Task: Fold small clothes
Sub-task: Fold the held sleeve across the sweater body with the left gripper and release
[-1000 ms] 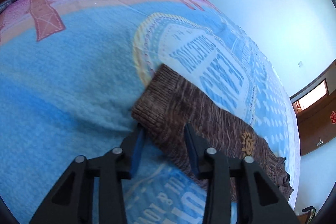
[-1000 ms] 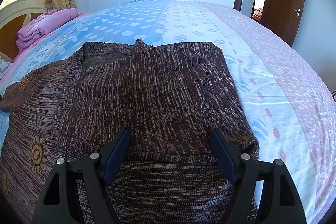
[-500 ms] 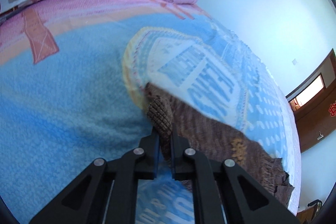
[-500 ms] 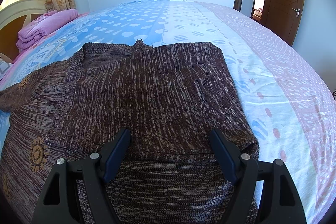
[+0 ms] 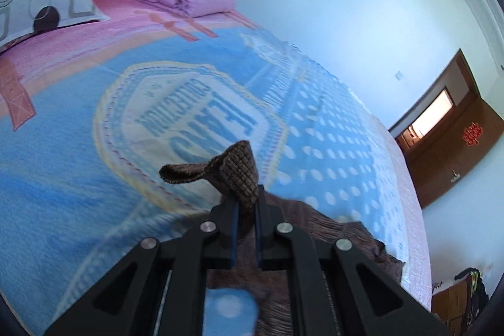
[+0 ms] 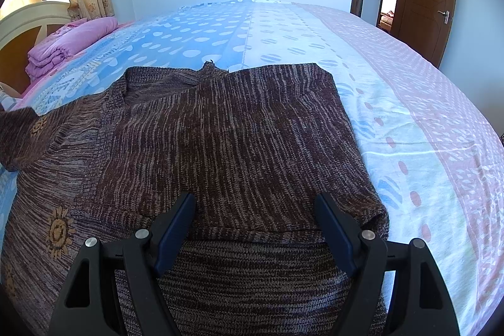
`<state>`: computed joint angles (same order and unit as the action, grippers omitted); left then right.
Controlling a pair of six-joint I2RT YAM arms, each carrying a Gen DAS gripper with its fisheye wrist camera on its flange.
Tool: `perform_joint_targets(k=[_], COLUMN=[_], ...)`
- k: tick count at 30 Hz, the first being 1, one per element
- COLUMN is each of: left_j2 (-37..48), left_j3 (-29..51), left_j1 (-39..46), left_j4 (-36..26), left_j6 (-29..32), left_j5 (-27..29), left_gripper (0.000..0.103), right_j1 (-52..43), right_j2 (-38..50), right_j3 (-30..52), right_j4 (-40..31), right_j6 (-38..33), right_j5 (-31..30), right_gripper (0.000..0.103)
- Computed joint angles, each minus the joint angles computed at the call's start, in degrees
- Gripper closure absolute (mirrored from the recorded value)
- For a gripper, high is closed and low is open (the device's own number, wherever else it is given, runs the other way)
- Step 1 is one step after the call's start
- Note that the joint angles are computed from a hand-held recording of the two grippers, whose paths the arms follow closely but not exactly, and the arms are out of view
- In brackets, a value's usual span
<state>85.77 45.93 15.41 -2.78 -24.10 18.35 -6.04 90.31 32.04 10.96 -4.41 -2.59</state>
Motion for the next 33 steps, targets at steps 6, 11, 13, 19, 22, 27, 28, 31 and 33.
perform_joint_targets(k=[6, 11, 13, 19, 22, 27, 28, 31, 33], left_j2=[-2.38, -1.79, -0.57, 6.46, 11.92, 15.95, 14.53, 7.04, 2.55], left_j3=[2.31, 2.91, 2.33, 1.67, 3.38, 4.15, 2.61, -4.29, -8.54], left_j1=[-8.96, -16.76, -20.69, -33.47, -38.81, -43.56, -43.66, -42.92, -40.92], left_j4=[-1.92, -0.37, 1.51, 7.67, 8.31, 4.06, 4.32, 6.49, 8.50], left_j6=[-5.17, -9.20, -11.27, -14.39, -13.98, -9.83, -8.19, -2.21, 1.00], left_j5=[-2.93, -5.49, -6.51, -14.17, -17.56, -18.30, -18.91, -24.51, -29.22], left_gripper=[0.095, 0.095, 0.095, 0.095, 0.093, 0.090, 0.085, 0.052, 0.037], right_j1=[-0.36, -0.62, -0.86, -1.12, -1.48, -2.40, -2.72, -3.26, -3.40], right_j2=[0.12, 0.03, -0.03, -0.38, -0.52, -0.61, -0.63, -0.65, -0.70], right_j3=[-0.14, -0.34, -0.45, -1.05, -1.34, -1.67, -1.80, -1.88, -1.98], right_j4=[0.47, 0.79, 0.94, 1.49, 1.79, 2.35, 2.57, 2.75, 2.87], right_j6=[0.14, 0.38, 0.44, 0.66, 0.82, 1.00, 1.04, 1.06, 1.08], right_j5=[-0.68, -1.30, -1.70, -2.27, -2.87, -4.15, -4.61, -5.40, -5.66], right_gripper=[0.024, 0.024, 0.024, 0.024, 0.024, 0.024, 0.024, 0.024, 0.024])
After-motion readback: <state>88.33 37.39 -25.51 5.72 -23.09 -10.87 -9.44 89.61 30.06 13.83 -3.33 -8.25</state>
